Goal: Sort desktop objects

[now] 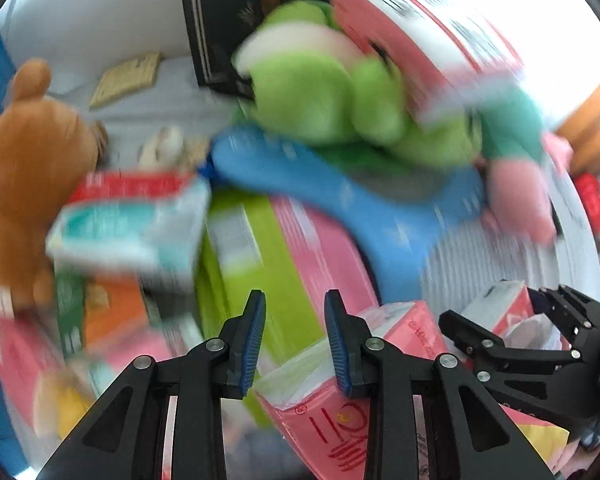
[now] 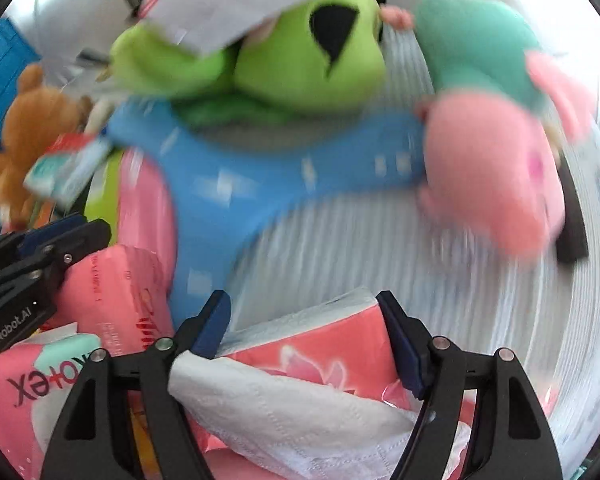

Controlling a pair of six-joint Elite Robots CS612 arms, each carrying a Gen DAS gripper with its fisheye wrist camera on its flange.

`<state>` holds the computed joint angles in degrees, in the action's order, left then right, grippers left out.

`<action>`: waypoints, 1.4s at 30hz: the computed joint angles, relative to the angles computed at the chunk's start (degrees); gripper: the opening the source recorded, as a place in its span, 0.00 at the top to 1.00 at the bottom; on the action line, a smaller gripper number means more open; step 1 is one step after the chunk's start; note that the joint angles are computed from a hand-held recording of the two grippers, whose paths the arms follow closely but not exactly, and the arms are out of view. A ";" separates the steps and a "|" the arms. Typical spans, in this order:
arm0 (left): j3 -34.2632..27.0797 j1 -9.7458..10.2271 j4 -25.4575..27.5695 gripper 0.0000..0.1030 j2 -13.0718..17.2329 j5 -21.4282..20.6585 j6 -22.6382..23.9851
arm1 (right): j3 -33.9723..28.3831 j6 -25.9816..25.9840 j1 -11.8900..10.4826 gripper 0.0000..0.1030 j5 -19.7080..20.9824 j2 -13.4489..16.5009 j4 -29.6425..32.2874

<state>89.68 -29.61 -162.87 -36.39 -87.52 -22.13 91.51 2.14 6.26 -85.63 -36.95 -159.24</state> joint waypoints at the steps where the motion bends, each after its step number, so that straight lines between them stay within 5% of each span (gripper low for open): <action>1: 1.49 -0.43 -0.05 0.71 -0.73 -0.19 0.90 | 1.62 -0.40 0.08 0.28 -0.03 -0.79 -0.14; 6: 6.79 -2.04 -3.60 0.68 -3.52 3.03 4.00 | 6.94 -2.09 0.26 0.28 0.12 -4.43 -0.86; 8: 7.38 -1.66 -6.68 0.55 -4.43 4.16 3.88 | 8.14 -0.93 0.17 0.16 -0.08 -5.95 -5.59; 10: 7.41 -1.31 -10.04 0.32 -5.05 6.16 3.33 | 8.19 -0.13 0.19 0.00 -0.66 -6.87 -9.68; 12: 6.33 -0.84 -11.89 0.28 -5.25 8.84 2.84 | 6.86 0.26 0.10 0.00 -1.08 -7.19 -13.13; 18: -2.66 1.70 -7.91 0.28 -2.81 10.52 -0.37 | -2.24 3.78 -0.76 0.00 -1.16 -4.25 -14.85; 23: -13.21 3.19 -3.23 0.28 2.81 12.86 -1.25 | -11.90 6.25 -1.76 0.00 -1.30 1.22 -12.91; 31: -26.54 3.56 7.21 0.32 11.48 11.70 1.52 | -22.98 9.27 -3.77 0.00 8.72 9.04 -7.91; 35: -22.21 2.61 2.10 0.54 10.08 12.43 5.82 | -21.21 3.40 -3.67 0.00 11.65 7.32 -2.77; 37: -19.18 2.51 1.01 0.56 8.38 10.93 6.00 | -18.88 -0.27 -3.75 0.00 13.98 5.45 1.31; 42: -10.35 1.61 -0.80 0.56 3.50 7.53 10.69 | -11.48 -10.46 -2.39 0.14 10.64 0.60 8.88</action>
<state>79.33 -28.00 -163.67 -32.89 -79.98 -11.44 80.04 -8.32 3.86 -74.99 -36.34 -150.36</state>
